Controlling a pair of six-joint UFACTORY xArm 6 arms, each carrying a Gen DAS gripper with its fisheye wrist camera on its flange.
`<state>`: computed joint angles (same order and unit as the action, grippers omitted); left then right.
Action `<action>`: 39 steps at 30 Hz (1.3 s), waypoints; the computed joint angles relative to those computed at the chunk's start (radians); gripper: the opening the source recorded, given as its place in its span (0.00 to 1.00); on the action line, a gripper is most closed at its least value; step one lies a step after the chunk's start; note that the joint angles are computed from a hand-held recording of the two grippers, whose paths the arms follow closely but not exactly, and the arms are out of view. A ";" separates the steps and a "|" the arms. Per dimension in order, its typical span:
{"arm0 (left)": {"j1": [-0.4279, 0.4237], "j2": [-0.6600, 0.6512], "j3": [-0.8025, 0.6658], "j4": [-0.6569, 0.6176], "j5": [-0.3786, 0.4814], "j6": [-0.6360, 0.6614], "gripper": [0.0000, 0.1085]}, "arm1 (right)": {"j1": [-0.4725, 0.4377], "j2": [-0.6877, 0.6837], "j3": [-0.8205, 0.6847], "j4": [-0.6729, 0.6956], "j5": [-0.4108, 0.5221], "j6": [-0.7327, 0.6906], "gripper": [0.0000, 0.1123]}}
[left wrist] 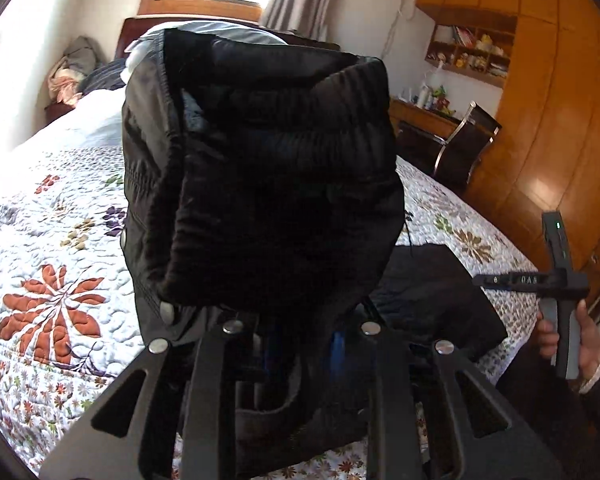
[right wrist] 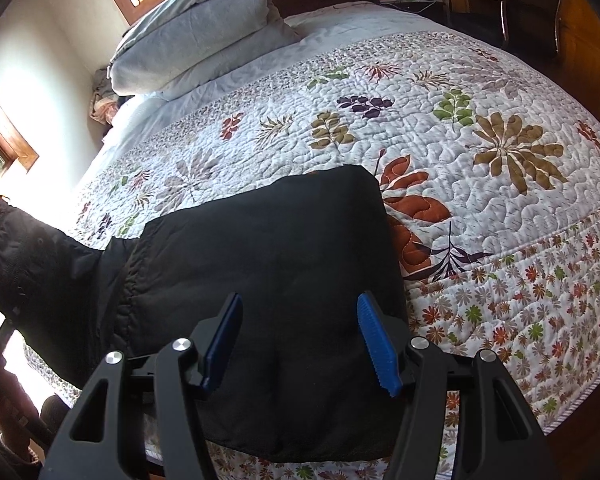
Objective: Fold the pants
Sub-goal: 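Fold the lifted end over the pants with the left gripper and release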
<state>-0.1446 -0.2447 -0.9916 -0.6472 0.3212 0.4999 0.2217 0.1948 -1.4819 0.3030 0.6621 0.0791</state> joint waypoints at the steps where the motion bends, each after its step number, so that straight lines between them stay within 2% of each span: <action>1: -0.017 0.011 -0.004 0.025 0.007 0.005 0.20 | 0.000 0.005 -0.010 0.015 0.003 -0.011 0.54; 4: -0.061 0.047 -0.018 0.122 0.047 -0.010 0.22 | 0.002 0.019 -0.040 0.079 0.013 -0.056 0.56; 6: -0.088 0.073 -0.017 0.223 0.062 -0.042 0.25 | 0.001 0.030 -0.058 0.147 0.024 -0.088 0.63; 7: -0.099 0.084 -0.022 0.259 0.076 -0.053 0.26 | 0.001 0.035 -0.066 0.179 0.028 -0.103 0.64; 9: -0.121 0.100 -0.019 0.286 0.102 -0.073 0.33 | 0.003 0.049 -0.086 0.228 0.042 -0.130 0.64; 10: -0.130 0.111 -0.023 0.304 0.109 -0.098 0.33 | 0.005 0.057 -0.099 0.236 0.051 -0.133 0.64; 13: -0.130 0.094 0.013 0.295 0.080 -0.108 0.38 | 0.011 0.078 -0.132 0.271 0.084 -0.159 0.67; 14: -0.122 0.078 0.029 0.271 0.080 -0.102 0.47 | 0.009 0.090 -0.151 0.305 0.110 -0.177 0.74; 15: -0.115 0.064 0.036 0.251 0.085 -0.104 0.60 | 0.008 0.099 -0.163 0.345 0.128 -0.194 0.77; 17: -0.105 0.013 0.090 0.328 0.010 -0.220 0.81 | 0.011 0.121 -0.194 0.404 0.159 -0.217 0.78; 19: -0.090 -0.036 0.135 0.372 -0.050 -0.279 0.84 | 0.019 0.150 -0.239 0.416 0.185 -0.235 0.78; 20: -0.075 -0.052 0.139 0.417 -0.041 -0.326 0.88 | 0.025 0.161 -0.256 0.406 0.187 -0.236 0.79; 22: -0.036 -0.065 0.130 0.598 0.007 -0.496 0.92 | 0.036 0.194 -0.306 0.384 0.215 -0.225 0.85; 23: -0.022 -0.063 0.115 0.651 0.046 -0.551 0.92 | 0.040 0.209 -0.331 0.384 0.232 -0.222 0.86; 27: 0.038 -0.038 0.070 0.691 0.171 -0.650 0.92 | 0.044 0.257 -0.393 0.465 0.279 -0.266 0.89; 29: 0.070 -0.019 0.048 0.686 0.225 -0.686 0.92 | 0.045 0.296 -0.446 0.464 0.310 -0.252 0.89; 35: 0.157 -0.002 0.024 0.539 0.276 -0.679 0.92 | 0.043 0.426 -0.625 0.467 0.427 -0.227 0.89; 39: 0.156 0.004 0.015 0.572 0.267 -0.717 0.92 | 0.060 0.483 -0.713 0.428 0.467 -0.219 0.89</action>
